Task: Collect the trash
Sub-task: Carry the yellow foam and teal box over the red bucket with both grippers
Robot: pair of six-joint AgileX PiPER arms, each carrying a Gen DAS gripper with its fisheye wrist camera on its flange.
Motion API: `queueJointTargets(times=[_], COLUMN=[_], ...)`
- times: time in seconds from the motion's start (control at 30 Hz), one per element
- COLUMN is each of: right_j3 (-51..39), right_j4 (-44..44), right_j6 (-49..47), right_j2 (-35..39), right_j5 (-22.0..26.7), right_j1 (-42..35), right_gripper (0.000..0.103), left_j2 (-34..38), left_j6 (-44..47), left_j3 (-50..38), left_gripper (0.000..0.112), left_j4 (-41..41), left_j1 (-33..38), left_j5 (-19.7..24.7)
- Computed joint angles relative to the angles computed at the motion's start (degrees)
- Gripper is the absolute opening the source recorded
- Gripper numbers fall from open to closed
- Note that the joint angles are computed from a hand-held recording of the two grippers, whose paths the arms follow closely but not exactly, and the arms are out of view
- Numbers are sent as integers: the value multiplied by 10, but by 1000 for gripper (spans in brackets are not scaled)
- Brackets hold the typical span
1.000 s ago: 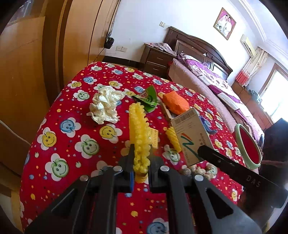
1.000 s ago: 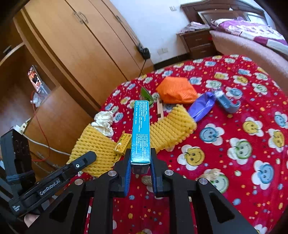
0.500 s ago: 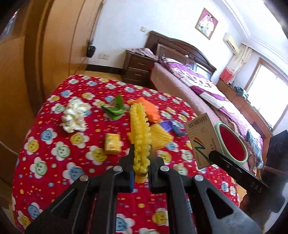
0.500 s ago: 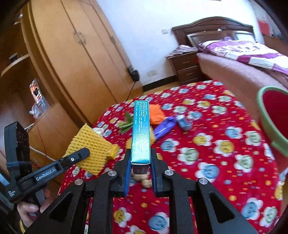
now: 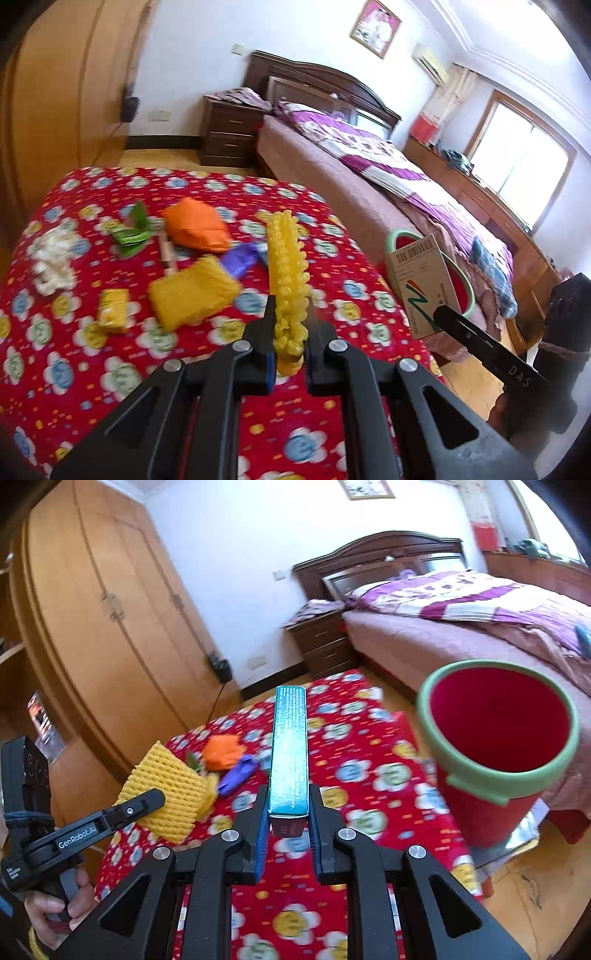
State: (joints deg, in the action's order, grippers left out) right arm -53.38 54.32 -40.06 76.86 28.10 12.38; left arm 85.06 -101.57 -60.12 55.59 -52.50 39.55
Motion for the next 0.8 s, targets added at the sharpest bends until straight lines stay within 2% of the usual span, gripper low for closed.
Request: queueJointTargets(times=[0.3, 0.53, 0.67, 0.8], right_j3=[-13, -38, -53, -73], right_j4=[73, 110, 119, 115], right_j6=[-115, -172, -185, -182], right_j2=[21, 66, 96, 128], right_j5=[54, 78, 86, 88], right_j1=[-151, -236, -273, -295], right_gripper=[18, 18, 18, 19], left_j2=[156, 283, 351, 437], left_j6=[157, 306, 375, 452], left_j3=[-205, -389, -496, -637], left_gripper=[10, 10, 10, 10], left_j4=[-72, -171, -219, -276], left_j1=[21, 29, 29, 31], left_j5=[-32, -35, -18, 29])
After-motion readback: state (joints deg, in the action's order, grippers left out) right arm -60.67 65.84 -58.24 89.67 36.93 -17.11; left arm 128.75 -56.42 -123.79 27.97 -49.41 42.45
